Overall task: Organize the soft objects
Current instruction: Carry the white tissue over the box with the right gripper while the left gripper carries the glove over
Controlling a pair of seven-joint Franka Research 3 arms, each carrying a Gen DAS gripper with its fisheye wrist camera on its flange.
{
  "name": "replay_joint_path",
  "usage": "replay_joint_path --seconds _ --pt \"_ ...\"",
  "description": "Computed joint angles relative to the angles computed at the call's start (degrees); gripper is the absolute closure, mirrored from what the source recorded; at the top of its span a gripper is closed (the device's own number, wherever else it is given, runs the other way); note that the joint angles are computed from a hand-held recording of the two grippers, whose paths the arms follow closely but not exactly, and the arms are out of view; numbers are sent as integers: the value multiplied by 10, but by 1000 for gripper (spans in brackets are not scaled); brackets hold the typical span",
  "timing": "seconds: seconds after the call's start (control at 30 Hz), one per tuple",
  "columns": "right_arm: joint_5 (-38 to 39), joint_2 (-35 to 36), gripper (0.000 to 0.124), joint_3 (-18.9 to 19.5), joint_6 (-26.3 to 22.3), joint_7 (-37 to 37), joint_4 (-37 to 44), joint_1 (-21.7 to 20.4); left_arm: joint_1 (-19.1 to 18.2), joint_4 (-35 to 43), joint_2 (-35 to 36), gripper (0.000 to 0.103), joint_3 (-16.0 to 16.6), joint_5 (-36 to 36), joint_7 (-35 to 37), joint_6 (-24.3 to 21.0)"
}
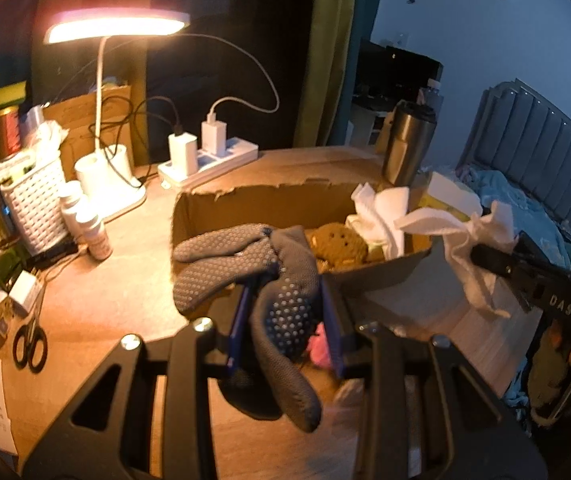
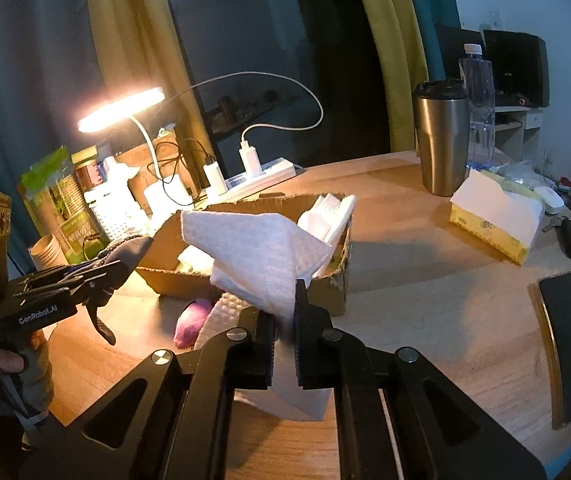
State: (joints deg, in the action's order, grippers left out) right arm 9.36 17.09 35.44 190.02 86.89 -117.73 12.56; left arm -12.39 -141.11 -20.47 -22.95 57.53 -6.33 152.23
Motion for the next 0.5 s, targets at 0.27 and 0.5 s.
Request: replay_joint_path --seconds 0.27,0.5 --pt "-14 29 115 44 1 -8 18 -54 2 48 45 69 7 19 7 -12" --pt "-27 53 115 63 2 -8 36 -84 -6 88 93 69 24 36 10 -16"
